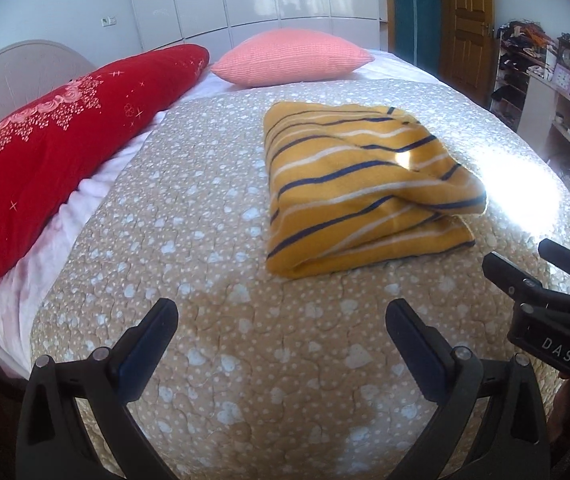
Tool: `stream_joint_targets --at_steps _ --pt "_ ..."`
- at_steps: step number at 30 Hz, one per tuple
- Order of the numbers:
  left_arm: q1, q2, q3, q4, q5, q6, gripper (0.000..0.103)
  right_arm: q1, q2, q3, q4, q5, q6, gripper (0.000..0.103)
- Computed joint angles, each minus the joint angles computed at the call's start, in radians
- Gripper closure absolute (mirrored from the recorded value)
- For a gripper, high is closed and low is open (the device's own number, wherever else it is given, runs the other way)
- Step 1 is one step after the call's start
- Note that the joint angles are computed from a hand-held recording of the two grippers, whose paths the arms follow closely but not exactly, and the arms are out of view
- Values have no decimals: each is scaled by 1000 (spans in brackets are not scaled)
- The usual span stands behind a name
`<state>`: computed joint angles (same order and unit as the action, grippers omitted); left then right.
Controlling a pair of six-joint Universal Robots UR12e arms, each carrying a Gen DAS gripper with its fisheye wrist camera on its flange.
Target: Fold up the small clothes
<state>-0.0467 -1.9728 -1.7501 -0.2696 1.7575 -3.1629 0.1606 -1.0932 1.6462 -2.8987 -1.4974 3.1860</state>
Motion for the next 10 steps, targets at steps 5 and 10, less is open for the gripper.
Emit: stream_joint_targets --at_steps 5,10 --pt "-4 -5 11 -6 -16 13 0 -3 4 -8 -13 -10 4 11" --pt "-7 -11 17 -18 -18 28 0 -6 9 -16 -5 -9 13 11"
